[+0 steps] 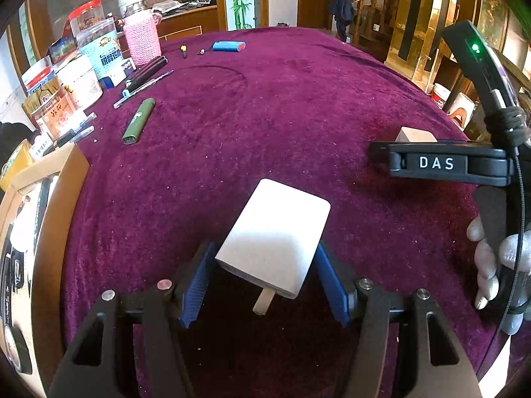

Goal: Organize rigid objects
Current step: 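Grasp a white power adapter with the left tool while the right tool grasps the other adapter, then carry both white power adapters toward the tray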

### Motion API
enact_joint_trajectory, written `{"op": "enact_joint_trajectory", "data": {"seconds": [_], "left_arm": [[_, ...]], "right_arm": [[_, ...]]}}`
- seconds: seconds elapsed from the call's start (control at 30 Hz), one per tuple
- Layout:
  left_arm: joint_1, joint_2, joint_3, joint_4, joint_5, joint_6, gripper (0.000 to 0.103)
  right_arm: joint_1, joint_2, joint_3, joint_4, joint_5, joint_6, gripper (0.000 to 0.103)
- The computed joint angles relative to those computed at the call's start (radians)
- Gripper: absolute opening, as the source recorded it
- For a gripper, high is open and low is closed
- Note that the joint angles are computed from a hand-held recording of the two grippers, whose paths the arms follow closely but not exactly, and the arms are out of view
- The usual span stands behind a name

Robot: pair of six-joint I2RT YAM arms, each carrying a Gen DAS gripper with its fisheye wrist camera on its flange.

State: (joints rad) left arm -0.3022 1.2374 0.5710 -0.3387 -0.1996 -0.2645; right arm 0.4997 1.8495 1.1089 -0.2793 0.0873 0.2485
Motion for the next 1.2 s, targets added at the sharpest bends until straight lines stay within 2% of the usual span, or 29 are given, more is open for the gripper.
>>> {"op": "enact_joint_trajectory", "data": {"seconds": [0.17,0.23,0.27,0.37,0.53,0.77,1.03,1.2], "left_arm": [[0.001,-0.001,-0.001,0.002,0.004,0.001,0.061],[0.002,-0.002,-0.003,0.004,0.005,0.001,0.058],[0.004,-0.008,-0.007,0.008,0.009,0.002,0.056],[0.026,-0.025,-0.02,0.017,0.044,0.006,0.055],[0.105,-0.098,-0.058,0.019,0.166,0.025,0.055],[0.175,-0.255,-0.116,-0.054,0.248,0.023,0.055],[0.225,-0.51,-0.129,-0.232,0.309,0.043,0.055],[0.321,-0.655,-0.107,-0.383,0.389,0.095,0.055]], "right_arm": [[0.004,0.0,0.006,-0.008,0.029,-0.011,0.091],[0.005,-0.01,-0.002,0.001,0.034,-0.015,0.082],[0.003,-0.018,-0.013,0.014,0.035,-0.02,0.069],[-0.004,-0.034,-0.033,0.036,0.014,-0.024,0.069],[-0.029,-0.093,-0.092,0.069,-0.063,-0.013,0.07],[0.0,-0.197,-0.138,0.059,-0.053,0.001,0.07],[0.071,-0.234,-0.133,0.028,-0.038,0.026,0.07],[0.123,-0.255,-0.127,0.009,-0.033,0.039,0.07]]}}
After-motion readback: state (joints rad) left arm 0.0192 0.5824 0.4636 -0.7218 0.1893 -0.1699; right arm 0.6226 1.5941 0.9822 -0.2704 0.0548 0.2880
